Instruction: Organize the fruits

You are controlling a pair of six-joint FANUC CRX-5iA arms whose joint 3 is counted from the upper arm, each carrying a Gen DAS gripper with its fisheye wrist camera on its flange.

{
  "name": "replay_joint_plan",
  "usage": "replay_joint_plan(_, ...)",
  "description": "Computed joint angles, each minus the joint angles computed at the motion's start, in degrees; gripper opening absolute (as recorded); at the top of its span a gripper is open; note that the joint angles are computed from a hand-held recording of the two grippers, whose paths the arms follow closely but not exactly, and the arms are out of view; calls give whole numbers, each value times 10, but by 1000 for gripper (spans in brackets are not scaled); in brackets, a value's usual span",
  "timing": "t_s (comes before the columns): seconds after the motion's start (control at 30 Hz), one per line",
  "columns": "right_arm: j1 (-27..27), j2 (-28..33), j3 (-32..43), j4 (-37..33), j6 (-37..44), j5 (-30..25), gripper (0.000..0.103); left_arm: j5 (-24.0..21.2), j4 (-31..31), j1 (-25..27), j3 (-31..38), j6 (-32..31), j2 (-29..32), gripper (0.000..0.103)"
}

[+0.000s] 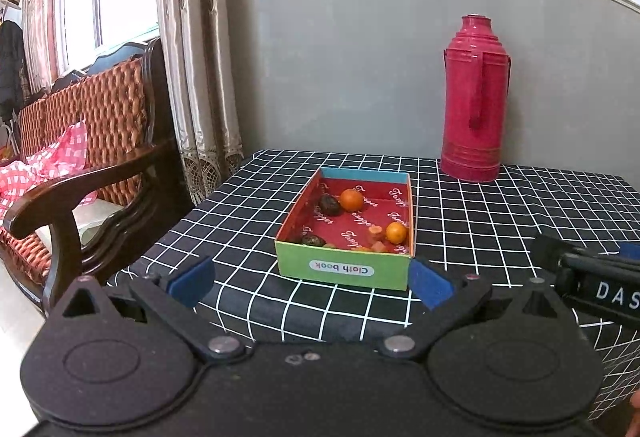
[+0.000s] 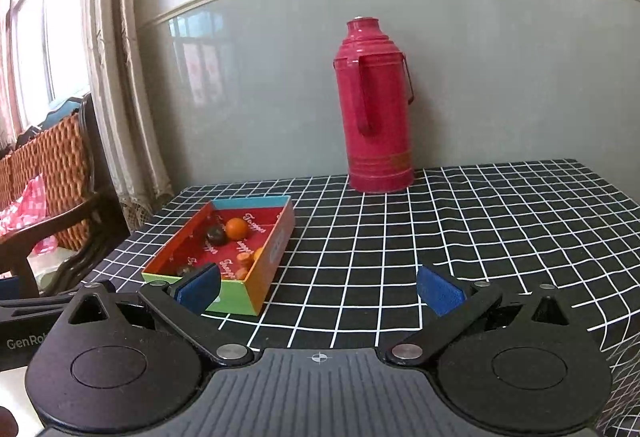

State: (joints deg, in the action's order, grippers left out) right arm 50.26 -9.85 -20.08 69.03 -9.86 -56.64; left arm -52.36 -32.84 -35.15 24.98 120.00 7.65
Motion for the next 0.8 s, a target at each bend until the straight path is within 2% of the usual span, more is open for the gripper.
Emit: replay_joint_plan(0.8, 7, 15, 17, -9, 27, -16, 103, -9, -7, 0, 8, 9, 5, 97)
